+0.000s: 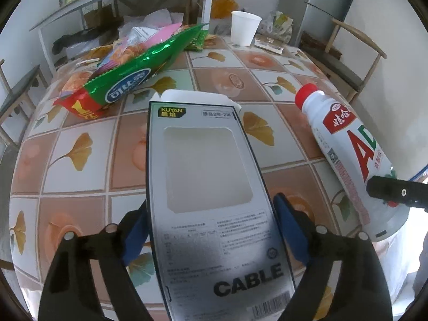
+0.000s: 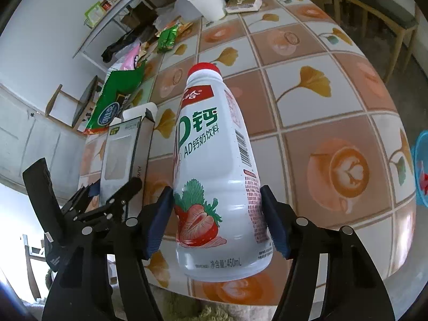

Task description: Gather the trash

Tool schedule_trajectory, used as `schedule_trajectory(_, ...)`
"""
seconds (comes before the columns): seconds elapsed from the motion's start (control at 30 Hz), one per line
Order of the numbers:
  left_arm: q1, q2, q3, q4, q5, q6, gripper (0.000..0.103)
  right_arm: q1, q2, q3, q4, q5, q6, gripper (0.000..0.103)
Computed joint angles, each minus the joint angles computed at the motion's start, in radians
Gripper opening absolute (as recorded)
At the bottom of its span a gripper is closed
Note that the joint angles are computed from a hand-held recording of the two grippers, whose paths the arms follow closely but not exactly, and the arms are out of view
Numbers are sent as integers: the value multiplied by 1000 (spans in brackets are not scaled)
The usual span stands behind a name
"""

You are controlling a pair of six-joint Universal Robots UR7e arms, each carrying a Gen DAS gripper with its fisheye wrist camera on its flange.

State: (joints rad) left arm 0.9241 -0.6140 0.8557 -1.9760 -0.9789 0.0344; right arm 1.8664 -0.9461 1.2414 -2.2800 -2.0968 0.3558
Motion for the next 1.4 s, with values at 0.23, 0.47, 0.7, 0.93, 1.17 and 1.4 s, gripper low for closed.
schedule_trajectory(0.23,9,-56,26,93,-86,-16,84,10,-49,24,104,35,34,63)
schedule_trajectory(0.47,15,-39,-22,139,-94,-78,86,36,-15,-45,131,-51,-28,78)
schedule_trajectory(0.7,0,-24,-21,108,-31,-43,89,55,65,-146,153,-132,-115,79)
schedule_trajectory(0.93,-13,-15,11,77,28,-1,90,57,124,-211,225,-174,-134,79)
schedule_trajectory(1.17,-17,-11,24,51,51,35,90,60,138,-223,257,-197,-113,75)
schedule_trajectory(1.4,-19,-10,26,47,55,38,90,60,142,-227,271,-204,-103,71)
